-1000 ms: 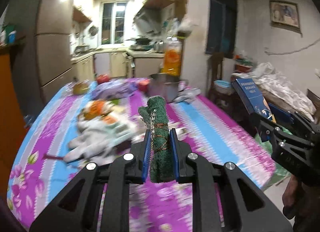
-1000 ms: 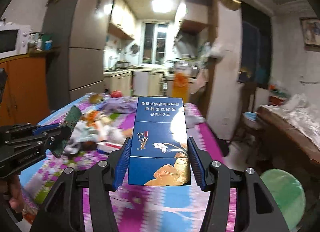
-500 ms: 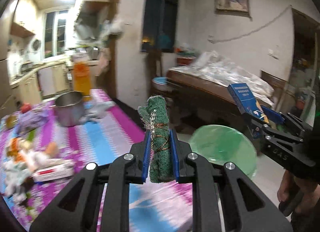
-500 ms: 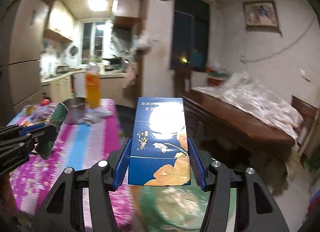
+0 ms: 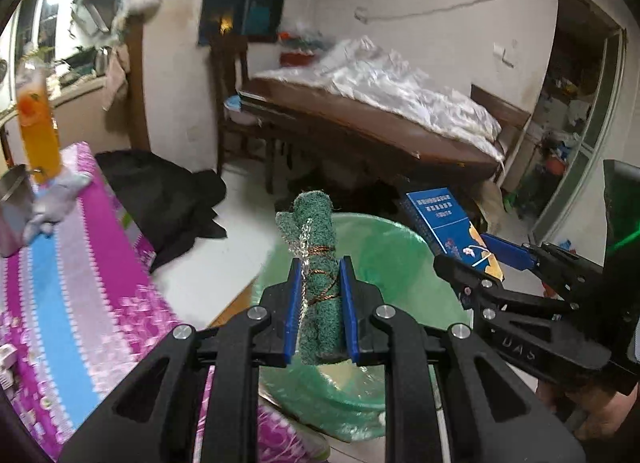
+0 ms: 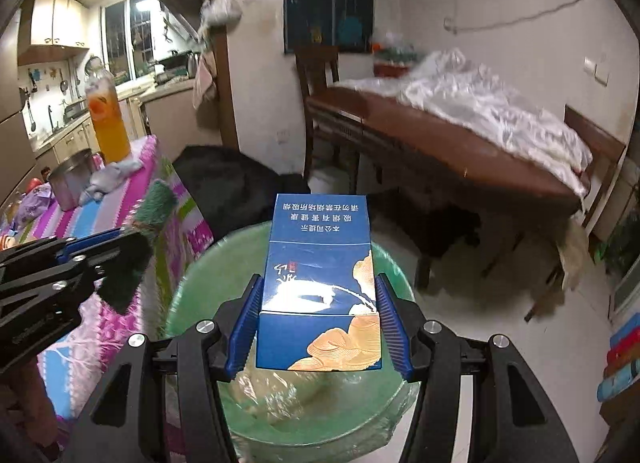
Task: Collect trash
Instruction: 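Carry the green scrubber and blue box over the green trash bin with both tools, then open both tools to drop the scrubber and box into the bin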
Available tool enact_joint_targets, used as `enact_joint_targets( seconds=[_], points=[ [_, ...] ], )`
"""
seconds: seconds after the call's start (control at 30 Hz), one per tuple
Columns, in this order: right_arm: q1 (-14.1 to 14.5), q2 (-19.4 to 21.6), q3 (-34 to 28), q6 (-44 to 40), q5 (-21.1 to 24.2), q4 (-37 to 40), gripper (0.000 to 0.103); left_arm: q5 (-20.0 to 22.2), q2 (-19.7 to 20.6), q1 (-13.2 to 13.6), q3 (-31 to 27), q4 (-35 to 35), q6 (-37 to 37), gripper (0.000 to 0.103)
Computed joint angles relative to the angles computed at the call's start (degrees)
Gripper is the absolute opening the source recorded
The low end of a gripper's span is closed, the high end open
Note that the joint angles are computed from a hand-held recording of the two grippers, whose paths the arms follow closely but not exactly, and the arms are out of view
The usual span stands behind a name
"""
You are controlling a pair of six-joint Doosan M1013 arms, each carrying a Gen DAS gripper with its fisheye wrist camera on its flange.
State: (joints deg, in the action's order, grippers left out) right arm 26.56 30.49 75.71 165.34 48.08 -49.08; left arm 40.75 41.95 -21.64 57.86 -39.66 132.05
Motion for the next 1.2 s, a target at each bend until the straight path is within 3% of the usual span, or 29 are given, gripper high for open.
enact_joint_targets(
  seconds=[0.23, 0.37, 0.97, 1.0, 1.07, 1.1, 1.13, 1.2],
  points=[
    [-1.7, 0.9, 1.4, 0.3, -1.7, 1.7, 0.056, 3.5, 3.1, -1.0, -3.4, 5.4, -4.1, 0.017],
    [-1.0, 1.3, 1.0, 0.5, -1.2, 2.1, 0.056, 4.4, 4.0, -1.2, -4.4, 6.8, -5.4, 0.017],
    [-1.0, 2.8, -0.3, -0.2, -0.1, 3.7, 0.057, 5.3, 6.3, -2.4, -8.0, 11.4, -10.5, 0.018],
    [-1.0, 2.8, -0.3, 0.0, 0.0, 3.4, 0.058, 5.1, 6.4, -2.4, -8.1, 11.8, -10.8, 0.021],
    [-1.0, 2.5, 0.3, 1.8, -0.3, 2.2, 0.070, 4.1, 6.3, -2.5, -7.8, 12.8, -11.8, 0.056],
    [-0.9, 2.4, 0.6, 2.6, -0.4, 1.6, 0.071, 3.4, 6.2, -2.5, -7.7, 13.4, -12.3, 0.064],
    [-0.9, 2.3, 0.7, 3.0, -0.4, 1.3, 0.071, 2.1, 6.0, -2.5, -7.2, 14.0, -12.8, 0.070],
    [-0.9, 2.1, 1.0, 3.5, -0.5, 1.0, 0.071, 2.5, 6.1, -2.4, -7.5, 14.0, -13.2, 0.070]
  ],
)
